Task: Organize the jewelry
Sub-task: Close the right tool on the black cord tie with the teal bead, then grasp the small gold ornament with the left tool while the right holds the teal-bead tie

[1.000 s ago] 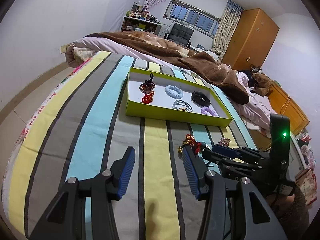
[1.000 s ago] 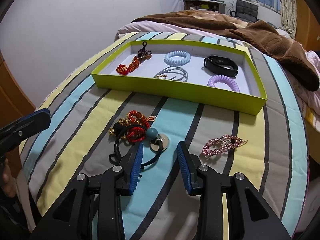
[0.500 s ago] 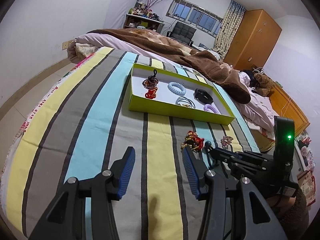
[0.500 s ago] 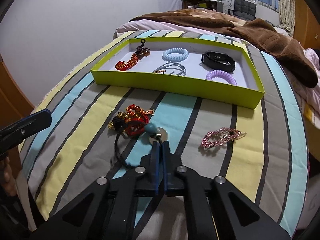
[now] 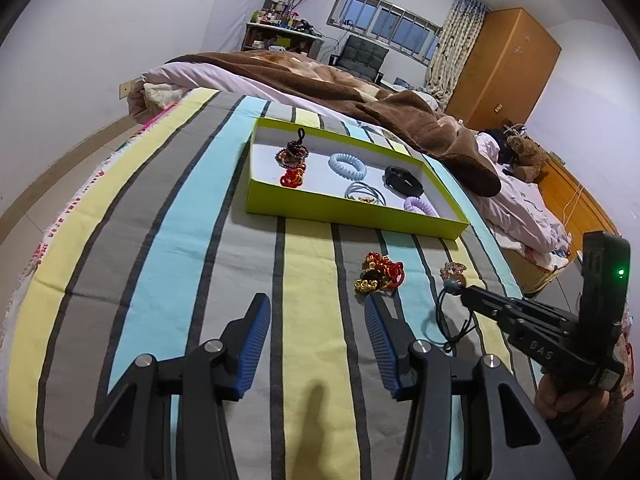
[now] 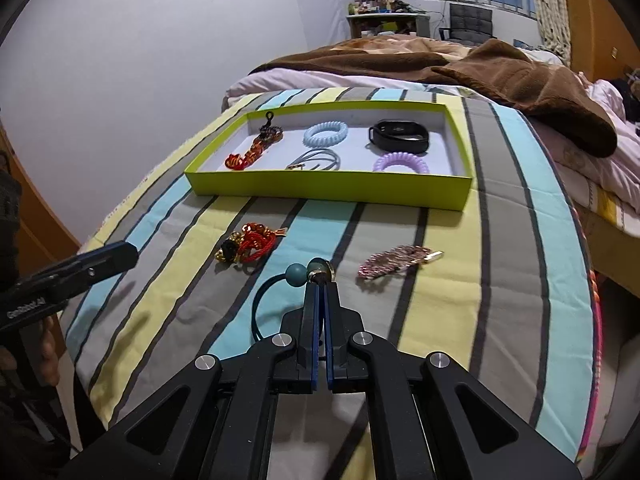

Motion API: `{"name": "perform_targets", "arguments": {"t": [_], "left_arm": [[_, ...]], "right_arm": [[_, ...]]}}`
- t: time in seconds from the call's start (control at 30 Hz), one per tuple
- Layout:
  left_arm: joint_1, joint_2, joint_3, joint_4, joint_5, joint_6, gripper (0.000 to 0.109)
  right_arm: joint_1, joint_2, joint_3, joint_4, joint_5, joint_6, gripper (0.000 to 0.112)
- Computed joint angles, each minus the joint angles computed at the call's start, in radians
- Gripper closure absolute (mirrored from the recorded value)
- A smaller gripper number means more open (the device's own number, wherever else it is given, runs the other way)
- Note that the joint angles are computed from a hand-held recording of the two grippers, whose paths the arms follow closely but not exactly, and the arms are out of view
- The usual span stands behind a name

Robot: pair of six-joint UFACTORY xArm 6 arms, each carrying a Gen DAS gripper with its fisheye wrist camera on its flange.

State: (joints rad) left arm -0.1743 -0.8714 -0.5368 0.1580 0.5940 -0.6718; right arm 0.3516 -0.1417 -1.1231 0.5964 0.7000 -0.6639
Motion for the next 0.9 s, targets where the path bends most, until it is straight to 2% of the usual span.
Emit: {"name": "perform_targets", "arguments": {"t": [0.5, 0.63, 0.8, 0.87, 0.9], "left_arm": [[-0.052, 0.227, -0.135, 0.028, -0.015, 0.067, 0.058], [-0.069, 0.276, -0.175, 0.124, 0.035, 0.018, 0.058], [-0.075, 0.321, -0.205, 0.146, 0.065, 0.023, 0.058], [-0.076, 0.331, -0.214, 0.167, 0.071, 0.018, 0.06], [-0.076, 0.336, -0.221, 0.175, 0.078, 0.012, 0.065]], "right_arm": [[-0.095, -0.05, 0.032, 0.093, 0.017, -0.039, 0.111], [-0.108, -0.056, 0.035, 0.121, 0.026, -0.06, 0.111], [-0.111, -0.054, 0.034, 0.131, 0.029, -0.069, 0.111], [-0.111, -0.055, 0.035, 0.128, 0.027, -0.067, 0.111], [-0.111, -0.055, 0.035, 0.129, 0.026, -0.067, 0.111]]}}
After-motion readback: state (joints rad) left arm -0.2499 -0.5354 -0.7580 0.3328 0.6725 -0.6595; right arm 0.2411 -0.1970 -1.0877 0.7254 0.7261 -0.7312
